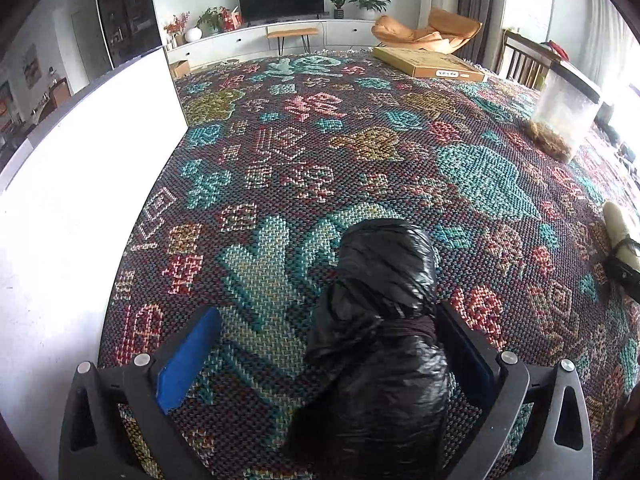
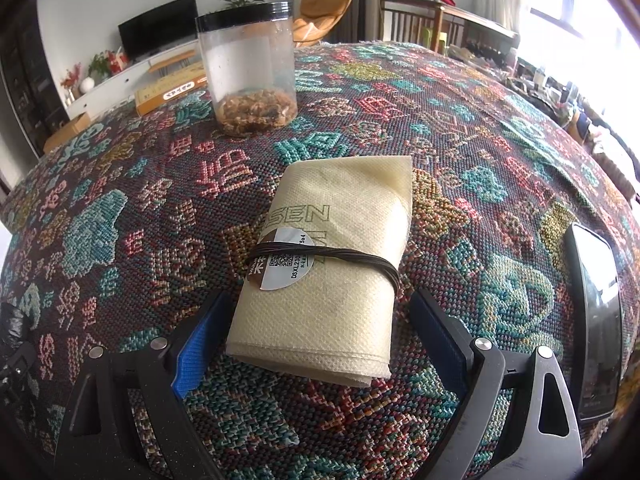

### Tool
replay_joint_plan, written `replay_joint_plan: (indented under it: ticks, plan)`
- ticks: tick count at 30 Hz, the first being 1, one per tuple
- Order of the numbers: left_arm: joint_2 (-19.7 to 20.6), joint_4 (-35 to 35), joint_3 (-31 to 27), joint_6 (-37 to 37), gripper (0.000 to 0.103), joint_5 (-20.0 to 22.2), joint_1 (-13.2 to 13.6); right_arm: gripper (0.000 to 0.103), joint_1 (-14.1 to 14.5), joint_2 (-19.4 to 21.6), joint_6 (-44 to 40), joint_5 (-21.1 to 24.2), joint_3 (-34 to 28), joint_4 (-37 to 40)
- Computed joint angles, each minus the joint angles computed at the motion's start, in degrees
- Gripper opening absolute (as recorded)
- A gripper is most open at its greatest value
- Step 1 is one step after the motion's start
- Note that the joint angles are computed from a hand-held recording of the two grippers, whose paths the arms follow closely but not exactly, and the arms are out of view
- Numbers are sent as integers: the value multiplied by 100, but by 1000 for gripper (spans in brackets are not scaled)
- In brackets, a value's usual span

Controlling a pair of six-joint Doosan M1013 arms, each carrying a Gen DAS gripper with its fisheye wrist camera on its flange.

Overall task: Organize soft objects
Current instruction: 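Lift the black pouch and cream cloth off the table with both tools, then carry the black pouch and cream cloth into the white box, open both tools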

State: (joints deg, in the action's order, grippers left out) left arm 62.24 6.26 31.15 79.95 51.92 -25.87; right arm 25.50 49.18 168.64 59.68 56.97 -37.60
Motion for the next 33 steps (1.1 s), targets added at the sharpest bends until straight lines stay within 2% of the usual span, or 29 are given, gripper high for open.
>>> replay_joint_plan:
  ticks: [4, 13, 15, 18, 20, 21, 22, 23, 25, 27, 30, 33]
  plan:
    - [-73, -121, 156, 84, 103, -99, 19, 93, -12, -86, 172, -242, 167, -54]
    - [-16, -227, 61, 199, 103, -71, 40, 93, -60, -565, 1225, -1609, 1089, -425]
    - [5, -296, -6, 330, 103, 45, 46, 91, -118, -629, 698, -1734, 1131, -11]
    - [139, -416, -405, 516, 103, 755, 53, 92, -291, -630, -389, -1512, 903, 1129]
    - [116, -455, -402, 501, 103, 920, 49, 91, -381, -607, -853, -1505, 760, 1444]
    - [88, -486, -352, 550, 101, 928, 49, 85, -430, -537, -1278, -1417, 607, 1650]
    - [33, -493, -248, 615, 90, 843, 47, 71, -483, -408, -1738, -1073, 345, 1914]
    - [-58, -532, -75, 695, 81, 650, 52, 49, -523, -293, -2007, -713, 118, 2033]
    - [-144, -452, 55, 797, 37, 469, 37, 41, -612, -204, -2285, -498, -106, 2053]
    - [-93, -623, -85, 820, 37, 550, 64, 37, -673, -84, -2389, -120, -409, 1667]
    - [33, -978, -366, 691, 37, 703, 123, 37, -844, -46, -2307, -220, -558, 1262]
    - [186, -995, -682, 627, 37, 902, 119, 36, -1045, 84, -2380, -300, -759, 1346]
